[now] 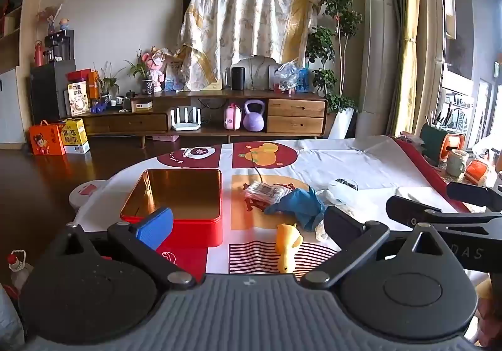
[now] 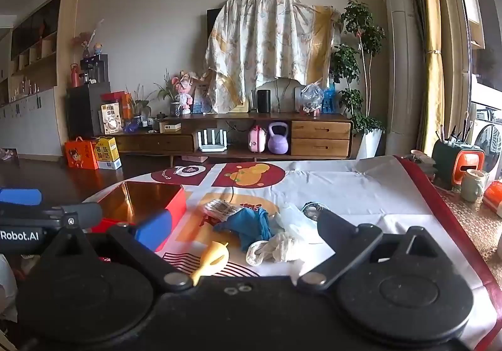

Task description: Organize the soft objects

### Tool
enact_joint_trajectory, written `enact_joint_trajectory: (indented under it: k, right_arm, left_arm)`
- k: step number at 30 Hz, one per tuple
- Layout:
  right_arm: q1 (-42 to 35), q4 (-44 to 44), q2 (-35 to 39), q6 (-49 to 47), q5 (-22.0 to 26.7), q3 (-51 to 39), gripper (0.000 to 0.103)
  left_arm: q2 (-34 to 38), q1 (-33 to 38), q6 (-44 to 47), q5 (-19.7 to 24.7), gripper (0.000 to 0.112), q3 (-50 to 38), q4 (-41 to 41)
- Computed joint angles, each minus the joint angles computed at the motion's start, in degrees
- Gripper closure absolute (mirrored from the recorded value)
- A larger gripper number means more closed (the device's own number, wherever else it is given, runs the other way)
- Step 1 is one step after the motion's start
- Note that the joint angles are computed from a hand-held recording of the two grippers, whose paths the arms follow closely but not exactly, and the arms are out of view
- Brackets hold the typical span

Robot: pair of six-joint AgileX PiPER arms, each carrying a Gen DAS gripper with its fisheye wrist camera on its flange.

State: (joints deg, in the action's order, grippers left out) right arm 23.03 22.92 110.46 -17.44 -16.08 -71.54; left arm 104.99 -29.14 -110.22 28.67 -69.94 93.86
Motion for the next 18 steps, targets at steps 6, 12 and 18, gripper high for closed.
enact_joint_trajectory:
  k: [6, 12, 18]
  right_arm:
    - [0.0, -1.54, -0.36, 1.39, -0.28, 0.37, 0.004]
    - [-0.12, -1.48, -0.52, 1.51, -0.38, 0.55, 0.004]
    - [0.29, 0.49, -0.82, -0.15, 0.12, 0.24, 0.004]
  left_arm:
    - [-0.14, -0.05, 0.63, 0.13, 0.009, 0.03, -1.21]
    - [-0.23, 0.37, 1.47, -0.44, 0.009, 0.07, -2.34]
    - [0.11, 0.17, 4.18, 0.14, 0.009, -1.27, -5.03]
